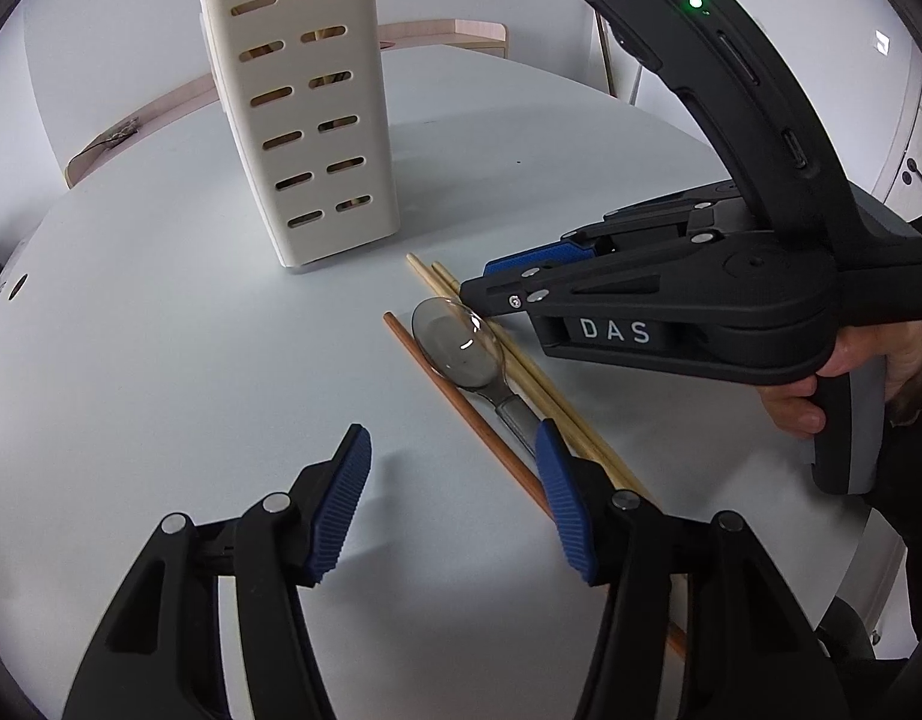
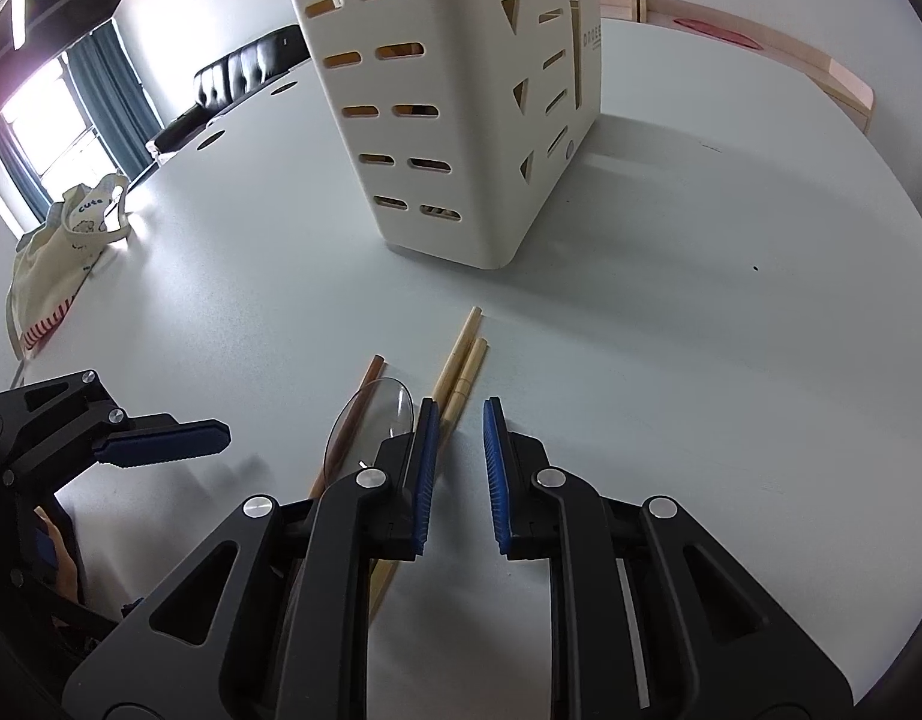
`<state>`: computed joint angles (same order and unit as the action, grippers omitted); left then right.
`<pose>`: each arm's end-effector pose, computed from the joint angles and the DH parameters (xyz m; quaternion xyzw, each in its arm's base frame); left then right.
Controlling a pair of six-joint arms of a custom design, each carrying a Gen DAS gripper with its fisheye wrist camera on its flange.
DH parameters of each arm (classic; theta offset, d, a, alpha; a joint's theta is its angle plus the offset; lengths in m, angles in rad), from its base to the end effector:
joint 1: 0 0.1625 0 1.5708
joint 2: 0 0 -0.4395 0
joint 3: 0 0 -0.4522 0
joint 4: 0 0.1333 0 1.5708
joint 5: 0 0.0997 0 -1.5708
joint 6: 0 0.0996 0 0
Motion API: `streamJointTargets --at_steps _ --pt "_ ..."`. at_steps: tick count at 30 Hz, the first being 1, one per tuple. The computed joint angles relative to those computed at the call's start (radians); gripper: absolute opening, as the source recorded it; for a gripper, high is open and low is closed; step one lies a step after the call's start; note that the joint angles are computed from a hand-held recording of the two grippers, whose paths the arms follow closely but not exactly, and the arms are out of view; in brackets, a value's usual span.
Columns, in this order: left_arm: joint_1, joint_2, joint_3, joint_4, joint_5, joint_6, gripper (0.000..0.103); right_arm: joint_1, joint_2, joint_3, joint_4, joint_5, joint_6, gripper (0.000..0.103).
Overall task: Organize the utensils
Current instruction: 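Move both grippers down to the chopsticks lying beside the clear spoon, then grasp the brown chopstick with the left gripper while the right grasps a light chopstick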
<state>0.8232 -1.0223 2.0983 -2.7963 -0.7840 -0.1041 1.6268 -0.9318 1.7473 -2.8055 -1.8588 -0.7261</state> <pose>-0.2265 -0.5441 0.0849 0.2641 0.8828 -0.2207 0.3196 0.1441 -0.6951 0.1394 0.3414 -0.9063 0.1483 0.2003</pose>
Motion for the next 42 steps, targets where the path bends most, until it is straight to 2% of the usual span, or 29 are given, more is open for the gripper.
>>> streamJointTargets --at_steps 12,20,24,32,42 --pt "0.014 0.019 -0.04 0.049 -0.012 0.0 0.048 -0.004 0.003 -0.005 -0.002 -0.016 -0.003 0.007" --pt "0.032 0.009 -0.051 0.065 -0.043 -0.007 0.045 -0.007 0.0 -0.006 0.0 -0.018 0.005 0.007" --pt "0.045 0.001 -0.059 0.097 -0.042 -0.028 0.041 -0.007 -0.001 -0.007 0.002 -0.019 0.011 0.007" --pt "0.073 0.003 -0.087 0.115 -0.082 -0.049 0.04 -0.009 -0.003 -0.01 0.007 -0.014 0.022 0.007" --pt "0.1 0.012 -0.126 0.14 -0.096 -0.068 0.04 -0.011 -0.003 -0.012 0.008 -0.013 0.025 0.007"
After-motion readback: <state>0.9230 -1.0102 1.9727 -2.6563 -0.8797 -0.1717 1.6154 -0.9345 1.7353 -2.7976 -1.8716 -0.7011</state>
